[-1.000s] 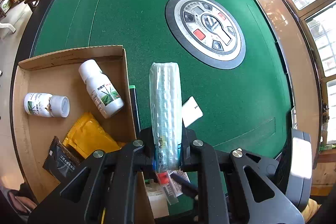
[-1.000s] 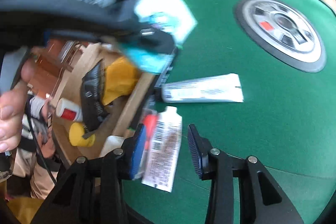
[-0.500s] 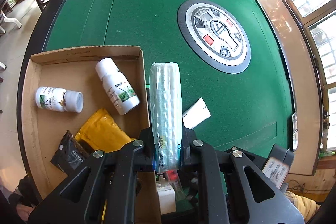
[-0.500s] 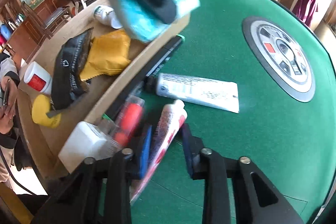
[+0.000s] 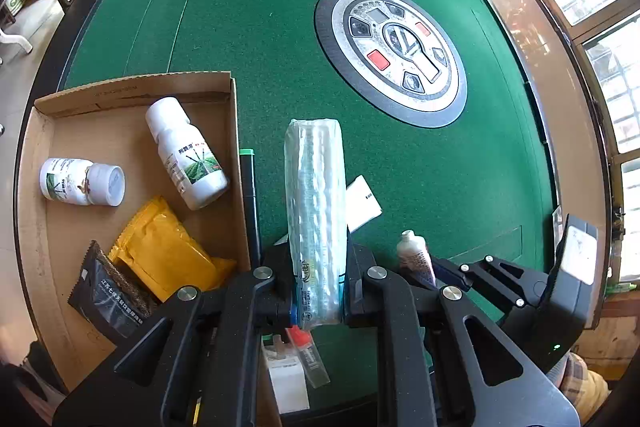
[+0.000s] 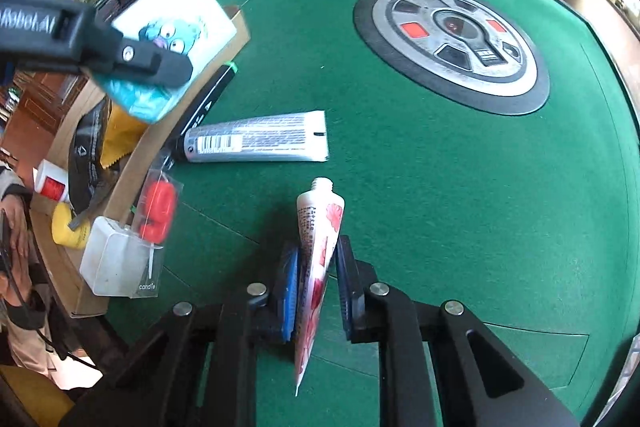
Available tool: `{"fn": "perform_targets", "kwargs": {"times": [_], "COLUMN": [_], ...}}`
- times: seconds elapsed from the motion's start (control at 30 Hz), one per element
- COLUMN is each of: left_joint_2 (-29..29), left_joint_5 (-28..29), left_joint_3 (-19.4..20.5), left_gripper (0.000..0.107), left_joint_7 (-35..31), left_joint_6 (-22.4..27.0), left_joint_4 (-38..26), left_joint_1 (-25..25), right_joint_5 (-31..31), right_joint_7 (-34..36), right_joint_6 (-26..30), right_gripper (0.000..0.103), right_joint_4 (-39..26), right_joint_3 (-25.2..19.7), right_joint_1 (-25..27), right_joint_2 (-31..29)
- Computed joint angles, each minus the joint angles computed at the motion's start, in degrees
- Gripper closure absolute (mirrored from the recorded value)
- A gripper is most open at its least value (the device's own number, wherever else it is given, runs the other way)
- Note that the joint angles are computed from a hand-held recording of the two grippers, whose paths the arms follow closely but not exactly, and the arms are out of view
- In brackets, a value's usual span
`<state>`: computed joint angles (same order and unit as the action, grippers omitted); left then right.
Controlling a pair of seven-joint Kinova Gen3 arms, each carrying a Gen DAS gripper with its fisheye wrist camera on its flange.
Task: Organize objects
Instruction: 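Carry the tissue pack and white-and-red tube over the cardboard tray with both tools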
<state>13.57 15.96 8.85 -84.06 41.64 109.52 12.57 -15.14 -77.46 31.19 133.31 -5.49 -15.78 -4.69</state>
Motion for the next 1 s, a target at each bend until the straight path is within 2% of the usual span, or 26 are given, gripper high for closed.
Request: {"fn": "perform_targets", "kwargs": {"times": [0.23, 0.47, 1.0], "left_joint_2": [0.4, 0.5, -1.6], "left_joint_5": [-0.6, -2.6, -9.3], "left_joint_3": [0.1, 0.2, -1.6], "left_gripper": [0.094, 0.094, 0.094], "left_joint_7": [1.4, 3.1, 5.6], "left_joint_6": [-0.2, 1.3, 2.1], "left_joint_4": [0.0, -1.2, -0.5], "left_joint_1": [1.0, 2.4, 2.6], "right_joint_5": [-2.0, -4.7, -9.0], "right_joint_7": [2.4, 5.9, 5.3], "right_joint_6": [1.4, 0.1, -1.3], "right_gripper": [0.087, 0.087, 0.087], "right_joint_4": [0.3, -1.4, -4.3], "right_joint_3": [0.9, 1.9, -0.3], "right_joint_1": [0.4, 0.6, -1.5], "right_joint_2": [-2.7, 0.2, 0.9]}}
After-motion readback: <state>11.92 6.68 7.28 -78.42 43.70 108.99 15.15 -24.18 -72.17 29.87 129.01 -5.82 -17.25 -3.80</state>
